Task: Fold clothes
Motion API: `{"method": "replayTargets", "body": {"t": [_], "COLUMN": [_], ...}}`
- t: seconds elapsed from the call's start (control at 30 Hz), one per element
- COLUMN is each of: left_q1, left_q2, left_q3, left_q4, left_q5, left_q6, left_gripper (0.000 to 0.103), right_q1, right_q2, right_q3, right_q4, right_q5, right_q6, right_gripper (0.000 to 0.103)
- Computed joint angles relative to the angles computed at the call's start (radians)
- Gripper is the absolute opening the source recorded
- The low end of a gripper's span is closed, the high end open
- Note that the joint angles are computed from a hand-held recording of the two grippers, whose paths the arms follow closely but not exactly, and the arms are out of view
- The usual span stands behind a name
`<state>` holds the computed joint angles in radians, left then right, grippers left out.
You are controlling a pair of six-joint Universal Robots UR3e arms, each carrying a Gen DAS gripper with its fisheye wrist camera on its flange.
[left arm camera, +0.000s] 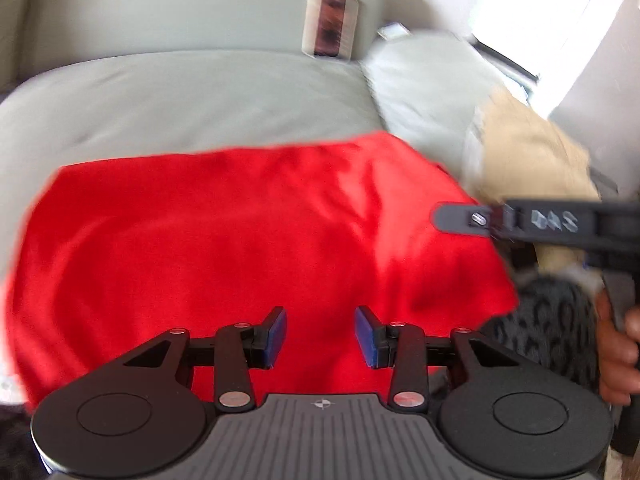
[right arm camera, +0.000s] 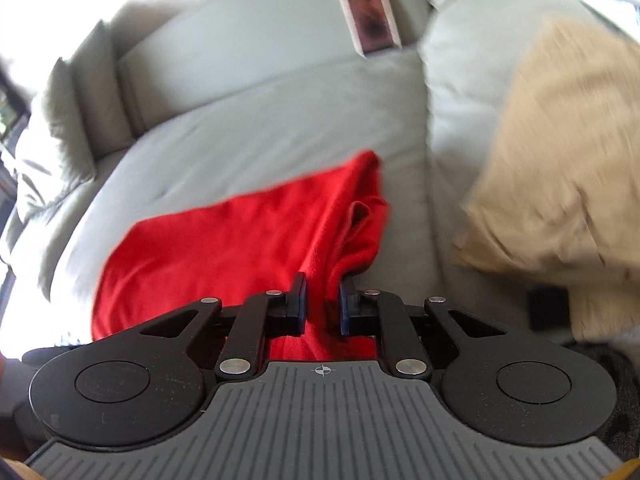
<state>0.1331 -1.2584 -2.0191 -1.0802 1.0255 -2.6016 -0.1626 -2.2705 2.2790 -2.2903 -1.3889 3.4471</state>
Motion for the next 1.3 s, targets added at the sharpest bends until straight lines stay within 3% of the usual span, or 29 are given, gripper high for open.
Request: {"method": "replayTargets", "body": {"t": [0.13,0.3,0.43,0.53,0.63,0.8,1.07,1.3], "left_q1": [0.182,0.388,0.502,0.568,0.644,0.696,0.747,0.762], "left_q2": [0.041,0.052,0.037,0.021,0.017,-0.021,-0.023,-0.039], "left_q3": [0.019,0.041,0.078,0.102,0.126,0.169,0.175,0.178], "left_q4": [-0.051,-0.093,-0.126,-0.159,-0.227,-0.268,-0.297,-0.297], "left_q5": [-0.021,-0.056,-0.087,-0.115,-0.157,-0.194,-0.222,-0.209], "left_q6": [0.026,0.062,0.086,0.108,0.165,0.186,0.206,0.197], "left_gripper": [0.040,0.040,0.040,0.040,0.041,0.041,0.041,0.041], "right_q1": [0.258,0.482,0.590,0.648,0.690,0.722,0.756,0.801], "right_q2": [0.272,0.594,0.834,0.995,1.060,1.056,1.218,1.398], "right_q3": [-0.174,-0.400,-0.595,-0.754,-0.859,-0.928,-1.197,-1.477], "right_q4": [-0.134,-0.199,-0.167,-0.068,-0.011,-0.044,-0.023,0.168], "right_q5": [-0.124,-0.195,-0.202,-0.225,-0.292,-0.354,-0.374,-0.323], "right_q6": [0.096,0.146,0.141,0.103,0.108,0.140,0.165,0.126], "right_gripper": [0.016,0.015,0.015,0.015,0.015,0.015,0.015,0.017]}}
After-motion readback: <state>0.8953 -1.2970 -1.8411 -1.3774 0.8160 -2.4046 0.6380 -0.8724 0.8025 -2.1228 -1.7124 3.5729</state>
